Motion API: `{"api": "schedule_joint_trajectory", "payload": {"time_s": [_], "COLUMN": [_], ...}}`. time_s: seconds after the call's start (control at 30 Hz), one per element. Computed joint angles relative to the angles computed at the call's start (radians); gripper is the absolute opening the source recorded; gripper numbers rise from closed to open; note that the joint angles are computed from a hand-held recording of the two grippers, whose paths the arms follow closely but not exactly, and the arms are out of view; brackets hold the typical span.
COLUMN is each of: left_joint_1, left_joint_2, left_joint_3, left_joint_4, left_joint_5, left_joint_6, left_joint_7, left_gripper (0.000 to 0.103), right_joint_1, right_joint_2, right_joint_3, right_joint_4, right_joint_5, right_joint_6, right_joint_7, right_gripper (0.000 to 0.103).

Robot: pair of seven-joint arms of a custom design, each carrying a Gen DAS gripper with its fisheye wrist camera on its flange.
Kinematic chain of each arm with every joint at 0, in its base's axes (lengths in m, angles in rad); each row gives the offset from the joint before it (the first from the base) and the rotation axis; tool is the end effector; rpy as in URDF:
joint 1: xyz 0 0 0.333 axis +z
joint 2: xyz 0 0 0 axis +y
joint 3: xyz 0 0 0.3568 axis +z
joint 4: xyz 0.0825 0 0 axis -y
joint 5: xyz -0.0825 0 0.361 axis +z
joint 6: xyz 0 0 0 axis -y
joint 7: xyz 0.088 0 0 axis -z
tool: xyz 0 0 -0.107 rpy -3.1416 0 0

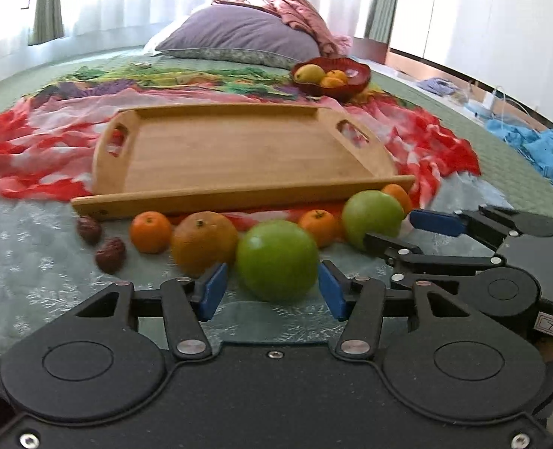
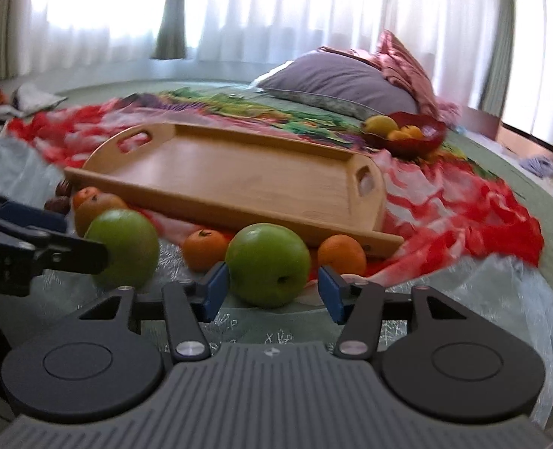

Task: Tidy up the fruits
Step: 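Close the left tool on a green apple while the right tool grasps another green apple, then carry the green apple in the left tool onto the tray while the right tool carries its apple there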

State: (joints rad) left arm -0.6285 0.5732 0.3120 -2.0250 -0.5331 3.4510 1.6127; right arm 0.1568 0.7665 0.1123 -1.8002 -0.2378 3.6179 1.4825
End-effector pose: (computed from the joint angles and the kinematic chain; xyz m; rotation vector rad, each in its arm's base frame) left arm 0.6242 -0.1736 0.3336 -1.7924 1.6200 -0.8704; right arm 0.6786 0.1981 0.3007 -1.9092 1.0616 -0.7790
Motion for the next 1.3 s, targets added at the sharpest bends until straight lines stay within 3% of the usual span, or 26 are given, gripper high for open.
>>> {"api": "schedule_joint_trajectory", "payload": {"time_s": [0.23,0.4,0.53,0.7,0.9,1.03,1.17,1.3], "left_joint_1": [0.03,0.013,0.04,0.065,0.035,-0.001,-0.019,-0.042], "left_joint_2": [0.048,0.076,0.082,0.097,0.132,0.149,0.143,0.136], "left_joint_3": [-0.01,0.02,-0.005,-0.026,0.014,0.056,0.075,0.093], "left_joint_4": [0.062,0.087,0.099,0.123,0.158,0.171,0.165,0.148], "left_joint_5": [0.036,0.066,0.089,0.103,0.086,0.064,0.056,0.036], "left_joint_6": [-0.036,-0.033,-0.022,-0.013,-0.021,-0.028,-0.025,0.019], "left_joint_7": [-0.056,-0.076,-0.093,-0.098,-0.105,-0.119,-0.129,-0.104], "left_gripper": [0.053,0.053,0.054,0.054,0.055,0.055,0.055,0.055], "right_joint_1": [-0.044,-0.067,-0.061,-0.097,-0.14,-0.105,-0.077,-0.065], "right_joint_2": [0.041,0.075,0.096,0.125,0.148,0.152,0.15,0.134], "right_joint_3": [0.042,0.061,0.056,0.099,0.154,0.111,0.079,0.058], "right_joint_4": [0.056,0.102,0.137,0.193,0.232,0.226,0.212,0.172], "right_joint_5": [-0.083,-0.133,-0.139,-0.192,-0.255,-0.224,-0.186,-0.17], "right_joint_6": [-0.012,-0.01,-0.02,-0.065,-0.102,-0.059,-0.014,0.057], "right_joint_7": [-0.015,-0.026,-0.038,-0.053,-0.104,-0.135,-0.138,-0.121], "right_gripper": [0.065,0.069,0.071,0.072,0.063,0.064,0.059,0.059]}}
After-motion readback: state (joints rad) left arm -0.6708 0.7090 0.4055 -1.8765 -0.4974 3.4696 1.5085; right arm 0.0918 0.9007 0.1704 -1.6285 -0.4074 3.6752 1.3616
